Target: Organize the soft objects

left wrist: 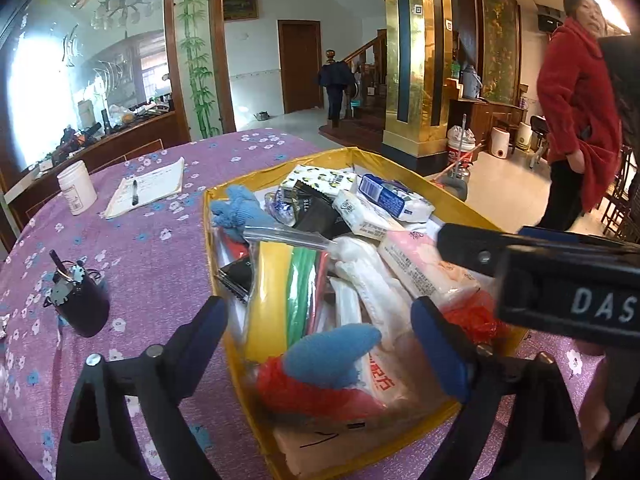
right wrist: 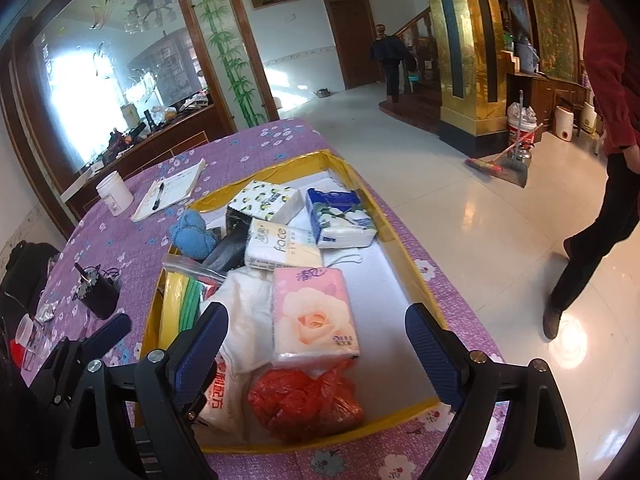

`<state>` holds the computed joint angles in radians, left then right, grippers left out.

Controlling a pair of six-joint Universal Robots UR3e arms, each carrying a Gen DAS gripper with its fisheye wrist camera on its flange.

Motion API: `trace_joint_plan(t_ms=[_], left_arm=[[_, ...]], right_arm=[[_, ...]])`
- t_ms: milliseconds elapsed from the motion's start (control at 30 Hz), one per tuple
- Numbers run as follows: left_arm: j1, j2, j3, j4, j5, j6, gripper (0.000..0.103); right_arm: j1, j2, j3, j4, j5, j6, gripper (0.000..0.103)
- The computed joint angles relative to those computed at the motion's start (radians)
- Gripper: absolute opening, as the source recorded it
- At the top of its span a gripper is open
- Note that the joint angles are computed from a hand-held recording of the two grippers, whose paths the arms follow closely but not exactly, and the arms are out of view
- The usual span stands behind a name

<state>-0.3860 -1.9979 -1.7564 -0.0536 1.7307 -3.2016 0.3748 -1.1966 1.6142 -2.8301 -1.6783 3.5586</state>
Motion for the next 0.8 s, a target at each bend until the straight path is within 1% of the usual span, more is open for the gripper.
trace_joint_plan(t_ms=[400,533,800], left_arm=[[-0.047,0.024,-0.008,-0.012,0.096,0.012,0.098],[-0.051,0.039,-0.022,-0.008,0.105,0.010,0.101],[-0.049,0.099,-0.061,-0.031,0.111,0.010,0.101]], right_arm=[[-0.006,-0.087,0.104,-0.038,-0.016,0.025,0.094],[-0.001,-0.103,0.129,-0.050,-0.021,0.036,0.094],[0.013,-0.119,0.158,-0.068,-0.042,0.046,0.094]])
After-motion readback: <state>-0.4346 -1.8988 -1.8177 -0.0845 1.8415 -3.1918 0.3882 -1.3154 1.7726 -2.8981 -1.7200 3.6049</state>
